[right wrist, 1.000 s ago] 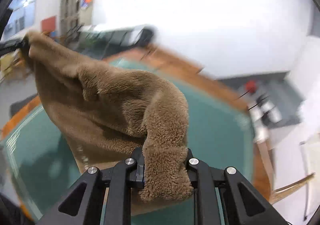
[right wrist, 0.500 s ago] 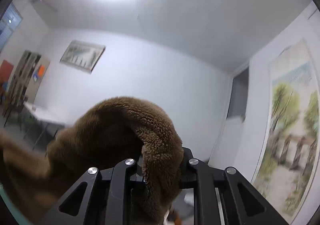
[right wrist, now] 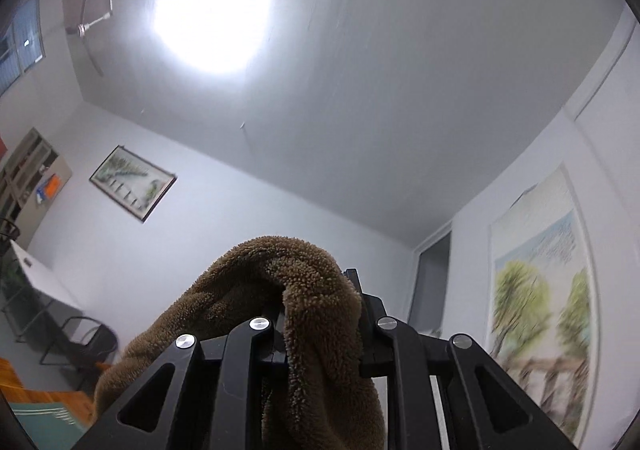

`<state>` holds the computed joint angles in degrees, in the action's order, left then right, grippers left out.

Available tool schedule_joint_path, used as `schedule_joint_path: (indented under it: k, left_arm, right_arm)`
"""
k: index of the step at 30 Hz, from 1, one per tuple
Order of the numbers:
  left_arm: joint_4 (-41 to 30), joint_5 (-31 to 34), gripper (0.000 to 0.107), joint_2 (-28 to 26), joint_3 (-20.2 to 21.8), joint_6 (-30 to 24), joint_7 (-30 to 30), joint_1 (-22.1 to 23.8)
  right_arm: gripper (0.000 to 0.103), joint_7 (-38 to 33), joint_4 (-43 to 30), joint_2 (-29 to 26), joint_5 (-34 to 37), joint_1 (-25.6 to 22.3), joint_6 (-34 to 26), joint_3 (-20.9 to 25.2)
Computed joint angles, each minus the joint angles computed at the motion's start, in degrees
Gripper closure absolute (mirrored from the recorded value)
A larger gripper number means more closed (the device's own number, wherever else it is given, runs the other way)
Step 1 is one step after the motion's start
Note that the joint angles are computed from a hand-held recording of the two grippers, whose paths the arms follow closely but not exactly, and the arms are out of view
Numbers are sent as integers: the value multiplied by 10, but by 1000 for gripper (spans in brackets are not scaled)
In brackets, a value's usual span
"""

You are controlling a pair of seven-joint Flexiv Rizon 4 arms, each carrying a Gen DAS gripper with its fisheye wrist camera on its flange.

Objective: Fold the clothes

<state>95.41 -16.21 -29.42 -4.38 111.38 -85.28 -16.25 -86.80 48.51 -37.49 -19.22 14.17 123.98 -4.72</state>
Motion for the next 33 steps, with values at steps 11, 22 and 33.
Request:
schedule_joint_path:
  k: [11,22,33]
  left_arm:
    - [-12,178,15,14,-201,1,-90,200]
    - [-46,300,11,-76,-523,-72,62,362]
    - [14,294,10,-33,-536,-161,199,338]
  right_arm:
    - [83,76,38,37,-35,-57,-7,34]
    - [83,151,28,25,-78,-88,-5,12]
    - [82,139,23,24,4,-81,-61,5]
